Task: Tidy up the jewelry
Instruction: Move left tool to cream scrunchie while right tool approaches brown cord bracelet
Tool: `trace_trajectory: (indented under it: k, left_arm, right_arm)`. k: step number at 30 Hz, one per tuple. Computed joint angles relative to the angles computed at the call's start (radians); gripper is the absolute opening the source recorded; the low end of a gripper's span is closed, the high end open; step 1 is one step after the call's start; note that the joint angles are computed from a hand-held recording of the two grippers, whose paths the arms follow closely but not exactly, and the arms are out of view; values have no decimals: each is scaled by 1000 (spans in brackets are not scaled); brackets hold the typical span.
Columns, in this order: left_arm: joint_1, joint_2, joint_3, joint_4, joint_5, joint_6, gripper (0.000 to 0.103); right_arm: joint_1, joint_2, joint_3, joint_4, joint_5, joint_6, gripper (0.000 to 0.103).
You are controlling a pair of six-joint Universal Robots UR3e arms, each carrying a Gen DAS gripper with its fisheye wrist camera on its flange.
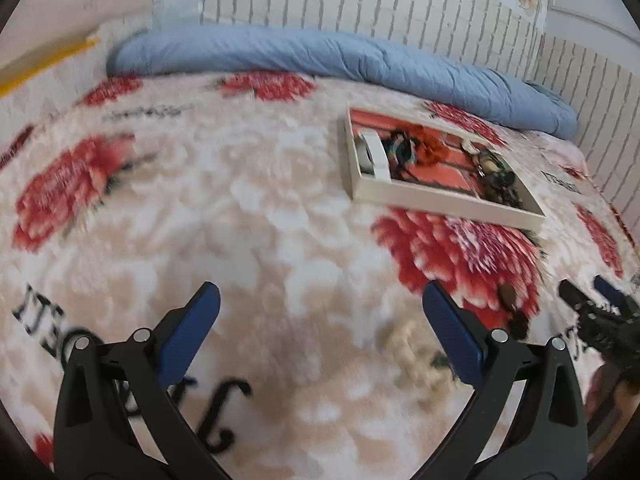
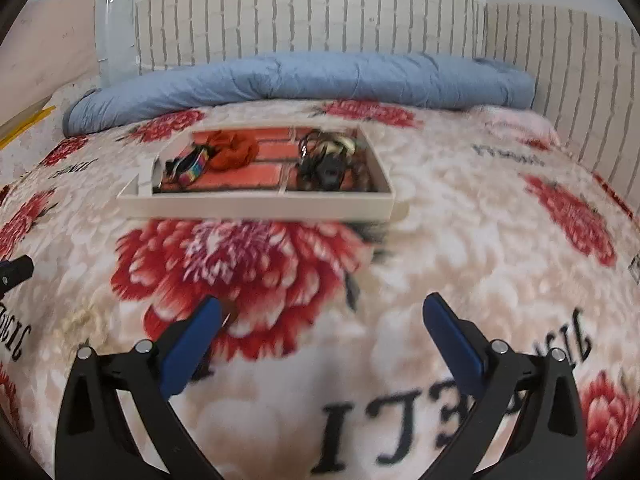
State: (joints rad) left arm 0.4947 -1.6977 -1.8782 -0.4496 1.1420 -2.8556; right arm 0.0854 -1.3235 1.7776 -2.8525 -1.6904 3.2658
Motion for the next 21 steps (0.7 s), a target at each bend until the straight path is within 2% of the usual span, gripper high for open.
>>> trace_trajectory:
  k: [5,14,16,19,20,21]
  left_arm:
    - [-61,-5,-23,19,65,21,98]
    - [-112,-35,-7,-16,89,66,95]
    - [-124,-53,4,-27,102,69,88]
    - [-144,-100,40,-55,138,73,69]
    - [-145,-114,52,-72,142,76,59]
    - [-146,-127,60,-80,145,76,58]
  right_arm:
    - [22,-12,29,1,4,11,99]
    - [68,35,-36,64,-1,-12,98]
    - [78,46,-51,75,-1,-19,97]
    - [86,64,-73,99,5,-27,91]
    - [87,70,-80,108,12,-30,90]
    - [89,76,-87,117,15,-32,88]
